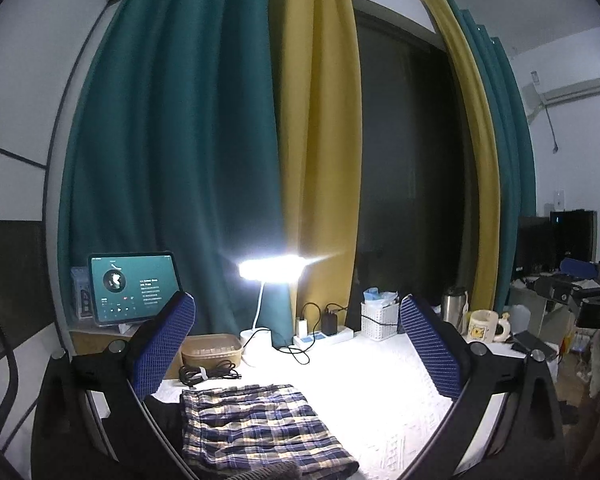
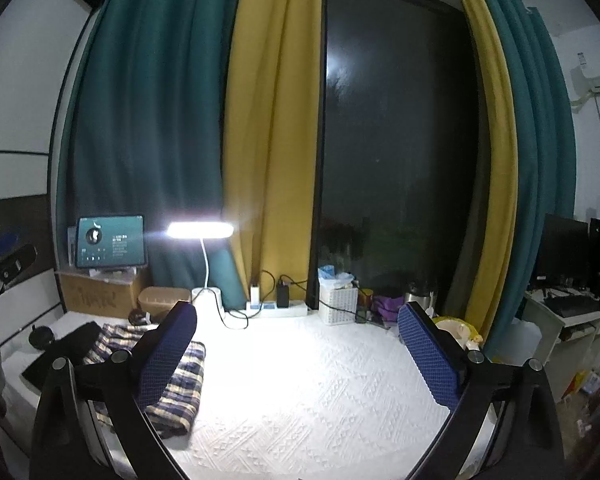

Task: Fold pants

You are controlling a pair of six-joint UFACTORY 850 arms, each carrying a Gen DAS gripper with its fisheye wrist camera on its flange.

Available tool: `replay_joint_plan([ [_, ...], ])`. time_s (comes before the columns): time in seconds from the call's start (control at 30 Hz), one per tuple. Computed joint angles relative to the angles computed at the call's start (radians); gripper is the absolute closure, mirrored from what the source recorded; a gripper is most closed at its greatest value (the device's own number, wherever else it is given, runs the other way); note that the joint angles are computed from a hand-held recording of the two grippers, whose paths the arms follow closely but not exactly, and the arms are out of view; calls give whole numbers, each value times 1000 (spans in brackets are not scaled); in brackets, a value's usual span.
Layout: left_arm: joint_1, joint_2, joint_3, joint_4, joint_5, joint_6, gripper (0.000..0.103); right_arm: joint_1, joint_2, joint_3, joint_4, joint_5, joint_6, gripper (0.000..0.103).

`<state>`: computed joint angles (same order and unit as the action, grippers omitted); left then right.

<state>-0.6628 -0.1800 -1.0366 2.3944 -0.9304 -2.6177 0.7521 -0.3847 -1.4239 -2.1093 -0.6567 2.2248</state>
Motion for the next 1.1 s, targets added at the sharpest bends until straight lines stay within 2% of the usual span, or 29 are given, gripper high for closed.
replay_joint_plan([
  [0.27, -2, 14, -1, -40, -10, 27, 1, 24, 46, 31, 0, -59, 33, 0],
  [0.37, -1, 15, -9, -54, 17, 45, 1, 29, 56, 35, 4, -66, 28, 0],
  [1.1, -13, 6, -37, -115, 85, 87, 1, 21, 39, 2, 93, -35, -43, 0],
])
